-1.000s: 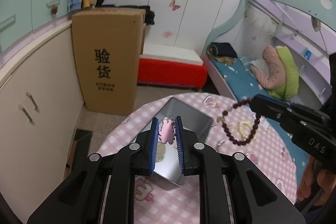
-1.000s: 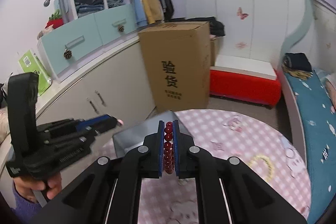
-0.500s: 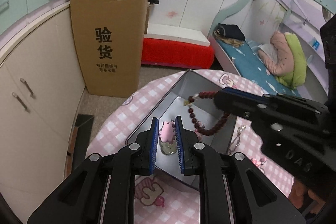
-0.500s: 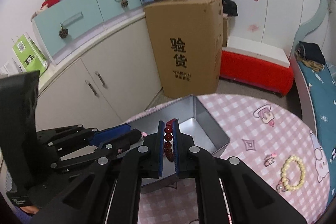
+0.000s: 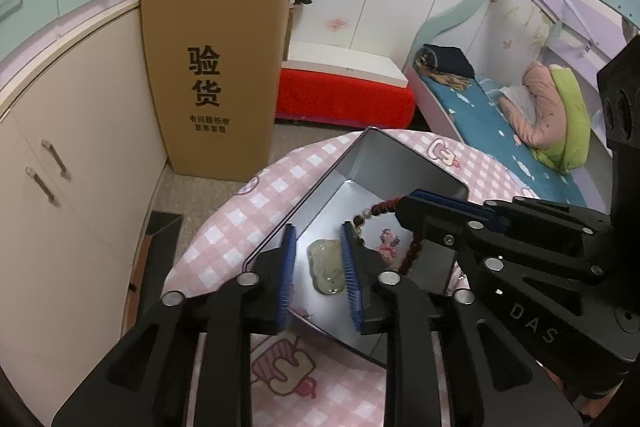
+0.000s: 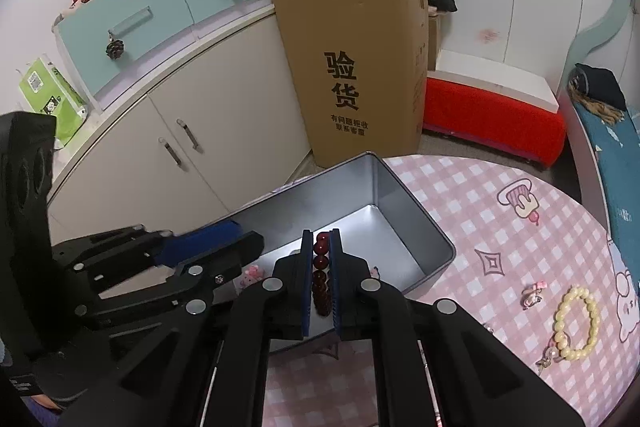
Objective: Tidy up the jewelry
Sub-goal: 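Withdraw the right tool from the box back over the table, then close the right tool on the pearl earring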
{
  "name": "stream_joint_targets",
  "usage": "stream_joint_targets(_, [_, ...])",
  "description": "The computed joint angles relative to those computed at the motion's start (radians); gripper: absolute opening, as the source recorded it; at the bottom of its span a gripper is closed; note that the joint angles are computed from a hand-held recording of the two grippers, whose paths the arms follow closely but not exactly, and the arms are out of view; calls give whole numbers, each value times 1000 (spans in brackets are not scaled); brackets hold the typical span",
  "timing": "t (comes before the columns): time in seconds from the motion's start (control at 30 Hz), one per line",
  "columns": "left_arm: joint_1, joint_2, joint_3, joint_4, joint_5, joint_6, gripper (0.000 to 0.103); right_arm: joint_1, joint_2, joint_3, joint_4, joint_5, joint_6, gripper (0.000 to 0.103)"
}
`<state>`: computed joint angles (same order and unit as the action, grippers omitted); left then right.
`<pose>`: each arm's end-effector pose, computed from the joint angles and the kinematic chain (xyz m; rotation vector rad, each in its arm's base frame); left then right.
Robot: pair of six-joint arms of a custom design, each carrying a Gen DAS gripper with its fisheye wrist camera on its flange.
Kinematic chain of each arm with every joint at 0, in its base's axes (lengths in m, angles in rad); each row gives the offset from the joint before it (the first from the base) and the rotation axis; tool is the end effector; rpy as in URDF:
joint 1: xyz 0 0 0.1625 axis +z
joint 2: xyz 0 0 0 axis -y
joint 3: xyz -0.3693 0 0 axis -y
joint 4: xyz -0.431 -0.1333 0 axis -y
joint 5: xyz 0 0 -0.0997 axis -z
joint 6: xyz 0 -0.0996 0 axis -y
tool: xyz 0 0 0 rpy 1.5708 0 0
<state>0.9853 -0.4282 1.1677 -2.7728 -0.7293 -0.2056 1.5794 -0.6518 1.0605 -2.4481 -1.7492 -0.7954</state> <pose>-0.2543 -0.7591 0.0105 0.2027 2.3793 -0.9254 0.1227 -0.8213 0.1728 1.0237 -2.5581 0.5128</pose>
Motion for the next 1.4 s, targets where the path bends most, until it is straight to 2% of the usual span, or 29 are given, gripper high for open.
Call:
stream_joint_targets(0.17, [-4, -14, 21, -26, -18, -25, 40, -3, -7, 6, -9, -6, 8, 11])
stream_joint_targets(0.3, [-16, -23, 38, -55, -4, -48, 60, -11, -29, 18, -9, 23, 27, 11])
stream_joint_targets(0.33, [-24, -22, 44, -80, 17, -45, 64, -13, -37, 21, -9, 27, 34, 13])
stream_joint_targets(0.37, [-29, -23, 49, -94, 25, -40, 66, -15, -43, 24, -11, 30, 36, 20])
stream_joint_targets(0.43, [-36, -29, 59, -112, 20, -36, 67, -20, -69, 46, -28, 43, 41, 30])
stream_joint_targets(0.57, [-64, -33, 81, -152, 30, -26, 67, -35, -137, 104, -80, 58, 32, 33])
stream_joint_targets(0.6, [-72, -30, 83, -164, 33, -20, 67, -42, -157, 121, -97, 60, 32, 35])
stream_joint_targets(0.67, [-88, -23, 88, -182, 28, -8, 67, -54, -187, 142, -124, 55, 30, 45])
stream_joint_targets(0.8, [-117, 18, 62, -191, 12, 19, 71, -90, -254, 204, -203, 31, 21, 47])
stream_joint_targets(0.83, [-123, 31, 52, -191, 11, 29, 71, -97, -264, 214, -212, 26, 19, 51])
stream_joint_targets(0.87, [-129, 47, 38, -179, 10, 31, 71, -106, -275, 226, -227, 20, 17, 55])
stream_joint_targets(1.1, [-133, 150, -66, -22, -36, -28, 71, -168, -330, 300, -286, -15, 1, 56])
stream_joint_targets(1.23, [-132, 205, -125, 76, -72, -59, 71, -203, -341, 310, -249, -13, 11, 56])
stream_joint_targets(1.4, [-129, 283, -222, 169, -61, -59, 71, -232, -340, 314, -228, -21, 26, 56])
